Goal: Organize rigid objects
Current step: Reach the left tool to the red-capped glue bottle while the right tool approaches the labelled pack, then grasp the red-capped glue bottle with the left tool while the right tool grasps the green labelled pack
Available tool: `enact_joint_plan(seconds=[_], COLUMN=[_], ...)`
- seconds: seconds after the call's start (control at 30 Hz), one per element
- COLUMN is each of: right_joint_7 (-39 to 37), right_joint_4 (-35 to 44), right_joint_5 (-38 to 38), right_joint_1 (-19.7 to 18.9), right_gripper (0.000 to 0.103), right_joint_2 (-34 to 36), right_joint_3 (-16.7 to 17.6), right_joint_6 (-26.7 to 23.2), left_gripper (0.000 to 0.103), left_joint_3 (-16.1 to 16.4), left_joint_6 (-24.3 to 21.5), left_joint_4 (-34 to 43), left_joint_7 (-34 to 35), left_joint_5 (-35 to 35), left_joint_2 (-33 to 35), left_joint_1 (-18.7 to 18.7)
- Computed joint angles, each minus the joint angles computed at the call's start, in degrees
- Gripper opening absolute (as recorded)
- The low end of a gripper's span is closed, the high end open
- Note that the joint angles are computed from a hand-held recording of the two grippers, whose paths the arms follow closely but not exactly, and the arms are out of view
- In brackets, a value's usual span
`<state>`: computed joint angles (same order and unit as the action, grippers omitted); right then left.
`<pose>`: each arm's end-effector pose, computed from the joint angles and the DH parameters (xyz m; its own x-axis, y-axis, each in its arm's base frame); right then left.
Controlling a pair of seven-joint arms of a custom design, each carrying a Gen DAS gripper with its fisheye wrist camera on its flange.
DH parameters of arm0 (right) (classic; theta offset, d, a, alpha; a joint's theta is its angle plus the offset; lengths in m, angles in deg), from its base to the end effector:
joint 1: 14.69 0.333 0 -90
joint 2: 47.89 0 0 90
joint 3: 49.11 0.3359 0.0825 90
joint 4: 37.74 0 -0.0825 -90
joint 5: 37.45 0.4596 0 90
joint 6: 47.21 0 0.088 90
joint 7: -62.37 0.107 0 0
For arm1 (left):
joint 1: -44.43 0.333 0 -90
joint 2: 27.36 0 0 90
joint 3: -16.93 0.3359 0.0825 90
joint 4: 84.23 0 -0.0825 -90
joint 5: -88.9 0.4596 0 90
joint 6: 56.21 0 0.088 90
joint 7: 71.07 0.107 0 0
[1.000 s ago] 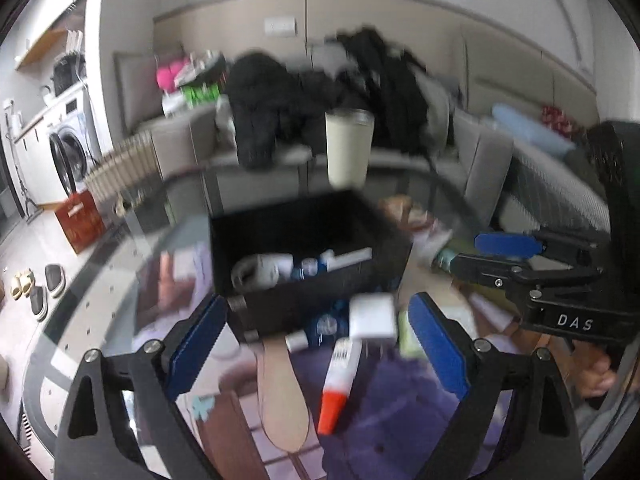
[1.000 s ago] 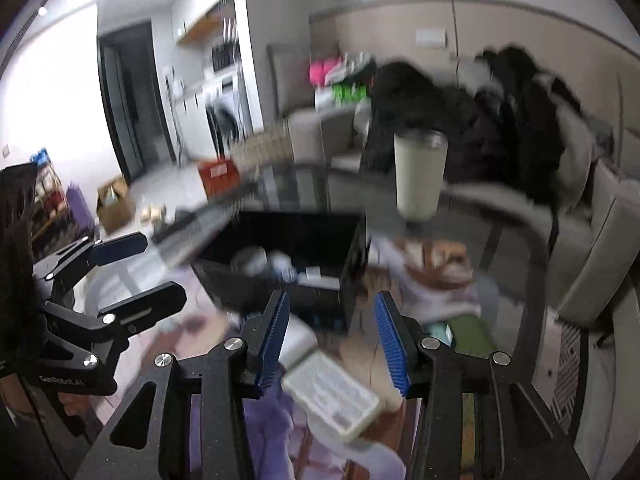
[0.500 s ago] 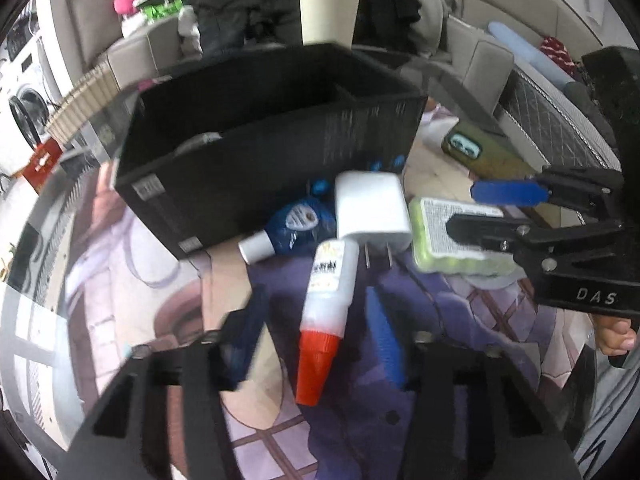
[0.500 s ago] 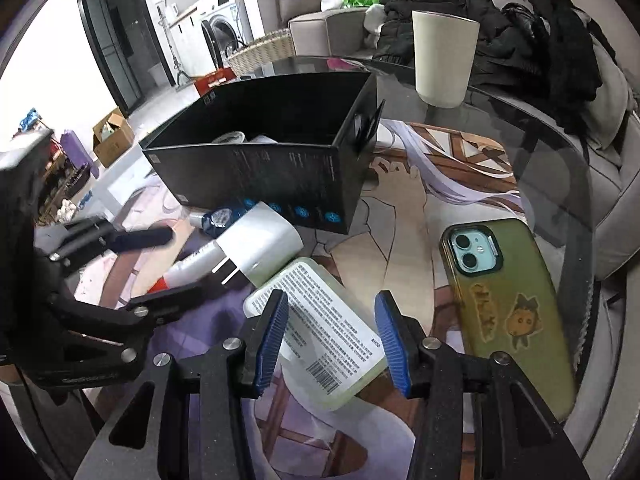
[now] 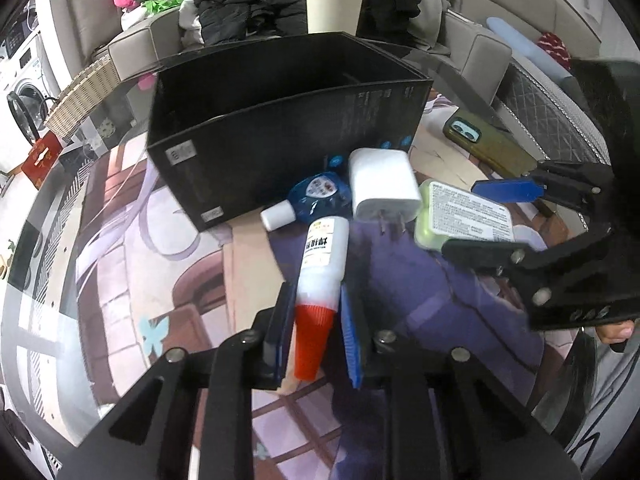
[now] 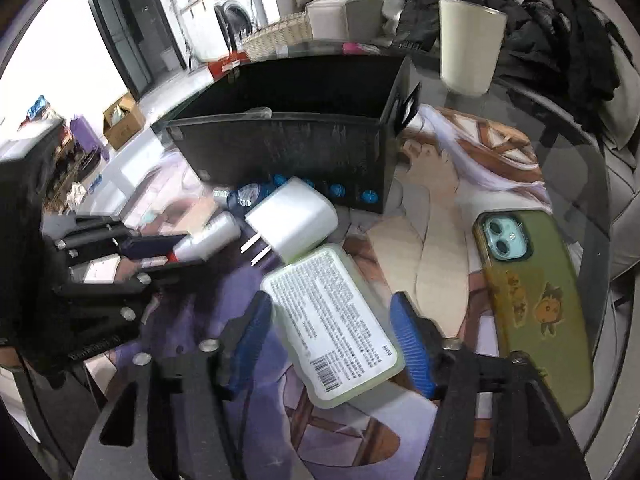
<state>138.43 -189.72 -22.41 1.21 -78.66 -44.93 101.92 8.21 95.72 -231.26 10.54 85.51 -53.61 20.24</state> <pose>0.4364 0.1531 0.4419 0.4059 -0.9111 -0.0717 -0.8141 -0.3247 -0.4815 0.4150 -0.2675 0.4579 -0.3912 -0.9184 0.0588 -0.8020 0.3089 -0.5113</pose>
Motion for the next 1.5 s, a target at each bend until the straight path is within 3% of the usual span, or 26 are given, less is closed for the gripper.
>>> enact_joint_plan(seconds=[0.1, 0.2, 0.3, 0.43, 0.47, 0.53, 0.57, 0.63, 0.77, 0.93, 1.23, 1.33, 1.5], right_joint_7=[3.35, 4.03, 4.27, 3.79, 3.57, 3.98, 4.0, 4.31, 3.66, 2.49, 2.7, 3.88, 7.01], right_joint_4=[-0.67, -0.23, -0.03, 0.52, 0.66, 0.59, 0.62, 0.76, 0.59, -0.8, -0.46, -1.13, -3.25], right_joint_5=[-5.07, -5.2, -5.43, -3.96, -3.35, -3.21, -3.1, -2.94, -1.84, -0.94, 0.13, -0.51, -1.96], right_joint_1=[-2.24, -0.92, 0.1, 2.18, 2.66, 2.87, 2.99, 3.11, 3.8, 3.87, 2.67, 1.93, 0.76], right_gripper=[0.066, 0.058, 0.057, 0.057, 0.057, 0.057, 0.056, 0.056, 0.056, 0.056, 0.056, 0.056, 0.056], right_joint_2=[-0.16, -0.17, -0.02, 0.05, 0.06, 0.05, 0.02, 0.02, -0.52, -3.51, -5.88, -7.38, -11.43], right_joint_3=[3.87, 3.32, 3.35, 2.51, 2.23, 2.68, 2.67, 2.76, 2.16, 1.39, 1.22, 2.25, 4.45], right_joint_6=[1.18, 0.31, 0.16, -1.1, -1.45, -1.45, -1.58, -1.81, -1.54, -1.37, -1.42, 1.21, 10.01], left_gripper=[0.021, 0.022, 0.025, 0.047, 0.047, 0.042, 0.029, 0.02, 0.018, 0.018, 0.018, 0.018, 0.018], left_joint_3=[0.28, 0.48, 0.15, -0.26, 0.06, -0.4, -0.39, 0.42, 0.33, -0.09, 1.36, 0.33, -0.91], left_joint_6=[-0.19, -0.45, -0.55, -0.79, -0.68, -0.98, -0.91, -1.13, -1.45, 1.48, 3.05, 5.66, 11.98], left_joint_4=[-0.55, -0.76, -0.71, -0.25, -0.29, 0.0, 0.0, 0.28, 0.46, -1.05, -1.86, -2.42, -3.77], left_joint_7=[0.72, 0.8, 0.77, -0.47, -0.19, -0.59, -0.47, 1.18, 0.65, 0.36, 1.16, -0.04, -3.09], left_joint_5=[0.12, 0.05, 0.76, 1.62, 1.28, 1.97, 2.04, 1.15, -0.07, 1.01, 0.62, 2.34, 6.33], left_joint_2=[-0.64, -0.97, -0.94, -0.4, -0.37, -0.17, -0.18, 0.0, -0.2, -2.47, -4.3, -5.64, -8.55], left_joint_1=[0.07, 0.28, 0.83, 1.45, 1.22, 1.63, 1.56, 0.66, 0.85, 1.02, -0.09, 0.72, 2.47])
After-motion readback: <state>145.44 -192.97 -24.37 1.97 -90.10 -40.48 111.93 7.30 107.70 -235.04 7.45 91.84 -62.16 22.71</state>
